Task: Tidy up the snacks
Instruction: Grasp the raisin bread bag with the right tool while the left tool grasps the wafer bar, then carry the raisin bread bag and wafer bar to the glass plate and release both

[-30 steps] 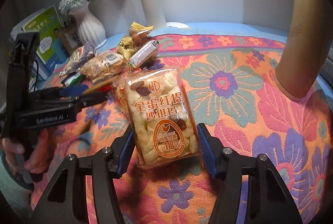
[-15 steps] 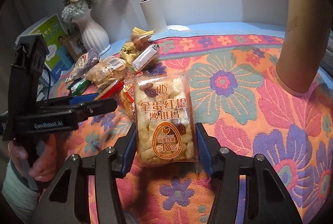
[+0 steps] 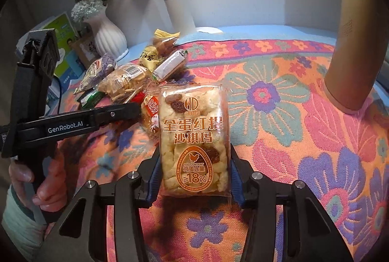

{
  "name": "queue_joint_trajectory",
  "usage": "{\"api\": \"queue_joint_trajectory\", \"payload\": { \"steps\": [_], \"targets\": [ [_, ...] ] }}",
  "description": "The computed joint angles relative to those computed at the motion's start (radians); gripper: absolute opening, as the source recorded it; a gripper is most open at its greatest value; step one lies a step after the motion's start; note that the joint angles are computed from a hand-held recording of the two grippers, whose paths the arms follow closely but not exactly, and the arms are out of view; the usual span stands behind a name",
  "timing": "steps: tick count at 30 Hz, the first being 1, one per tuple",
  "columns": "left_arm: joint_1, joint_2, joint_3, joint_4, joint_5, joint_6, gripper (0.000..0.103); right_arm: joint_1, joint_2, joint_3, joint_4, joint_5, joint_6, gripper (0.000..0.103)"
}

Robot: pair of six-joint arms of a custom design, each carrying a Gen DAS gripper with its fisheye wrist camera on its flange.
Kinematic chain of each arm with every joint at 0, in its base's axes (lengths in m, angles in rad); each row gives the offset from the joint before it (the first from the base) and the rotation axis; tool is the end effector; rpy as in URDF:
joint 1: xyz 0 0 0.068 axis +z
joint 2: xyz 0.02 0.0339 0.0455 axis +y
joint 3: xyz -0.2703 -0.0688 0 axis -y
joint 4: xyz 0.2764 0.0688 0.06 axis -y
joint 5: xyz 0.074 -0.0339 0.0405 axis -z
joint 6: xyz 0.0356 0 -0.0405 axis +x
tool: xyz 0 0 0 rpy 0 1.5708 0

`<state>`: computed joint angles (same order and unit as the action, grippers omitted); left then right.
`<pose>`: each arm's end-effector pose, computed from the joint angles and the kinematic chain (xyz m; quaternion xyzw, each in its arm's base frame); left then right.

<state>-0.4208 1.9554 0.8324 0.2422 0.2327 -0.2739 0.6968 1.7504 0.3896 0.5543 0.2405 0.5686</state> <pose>0.3292 -0.1563 0.0571 0.1077 0.9293 -0.2171 0.2787 0.2046 0.1602 0.0433 -0.0144 0.9221 0.1292 0.3644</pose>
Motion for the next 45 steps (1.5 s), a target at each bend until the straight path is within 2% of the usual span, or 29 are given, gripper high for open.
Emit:
{"api": "queue_joint_trajectory", "payload": {
  "steps": [6,10,16,17,18,19,21,24,27,29,30,31,32,33,36,40,43,45],
  "targets": [
    [-0.029,-0.164,-0.187,0.023,-0.030,-0.009,0.033,0.035,-0.032,-0.036,0.032,0.030,-0.008,0.046],
    [-0.088,-0.299,-0.324,0.005,-0.118,-0.019,0.033,0.092,-0.098,-0.078,-0.041,0.080,0.054,0.046],
    [-0.222,-0.368,-0.436,0.025,-0.237,-0.070,0.033,0.133,-0.233,-0.172,-0.149,0.037,0.099,0.047],
    [-0.249,-0.358,-0.441,0.040,-0.276,-0.085,0.035,0.139,-0.242,-0.176,-0.167,0.050,0.098,0.047],
    [-0.267,-0.348,-0.442,0.053,-0.308,-0.096,0.044,0.138,-0.249,-0.186,-0.163,0.057,0.099,0.053],
    [-0.290,-0.337,-0.445,0.073,-0.345,-0.111,0.057,0.128,-0.257,-0.202,-0.138,0.047,0.097,0.066],
    [-0.316,-0.316,-0.438,0.095,-0.393,-0.116,0.070,0.071,-0.229,-0.248,-0.002,-0.028,0.086,0.081],
    [-0.349,-0.297,-0.411,0.061,-0.451,-0.101,0.071,0.002,-0.203,-0.275,0.080,-0.115,0.083,0.080],
    [-0.362,-0.281,-0.398,0.048,-0.466,-0.098,0.070,0.007,-0.192,-0.265,0.078,-0.105,0.086,0.081],
    [-0.365,-0.283,-0.401,0.053,-0.468,-0.098,0.061,0.046,-0.192,-0.243,0.030,-0.053,0.088,0.081],
    [-0.367,-0.284,-0.404,0.059,-0.474,-0.100,0.052,0.071,-0.187,-0.225,-0.003,-0.019,0.092,0.080],
    [-0.369,-0.286,-0.408,0.063,-0.480,-0.104,0.042,0.096,-0.183,-0.206,-0.038,0.018,0.094,0.072],
    [-0.369,-0.291,-0.414,0.069,-0.479,-0.105,0.037,0.119,-0.178,-0.191,-0.063,0.048,0.094,0.065],
    [-0.369,-0.294,-0.419,0.075,-0.475,-0.103,0.033,0.141,-0.168,-0.175,-0.087,0.076,0.093,0.046],
    [-0.378,-0.308,-0.429,0.073,-0.473,-0.119,0.033,0.189,-0.151,-0.144,-0.138,0.143,0.096,0.046],
    [-0.402,-0.376,-0.474,0.100,-0.459,-0.158,0.033,0.214,-0.211,-0.179,-0.144,0.146,0.111,0.045],
    [-0.442,-0.447,-0.486,0.076,-0.480,-0.184,0.033,0.246,-0.353,-0.222,-0.218,0.181,0.136,0.045],
    [-0.470,-0.489,-0.480,0.052,-0.500,-0.196,0.033,0.273,-0.501,-0.251,-0.319,0.219,0.155,0.045]
  ]
}}
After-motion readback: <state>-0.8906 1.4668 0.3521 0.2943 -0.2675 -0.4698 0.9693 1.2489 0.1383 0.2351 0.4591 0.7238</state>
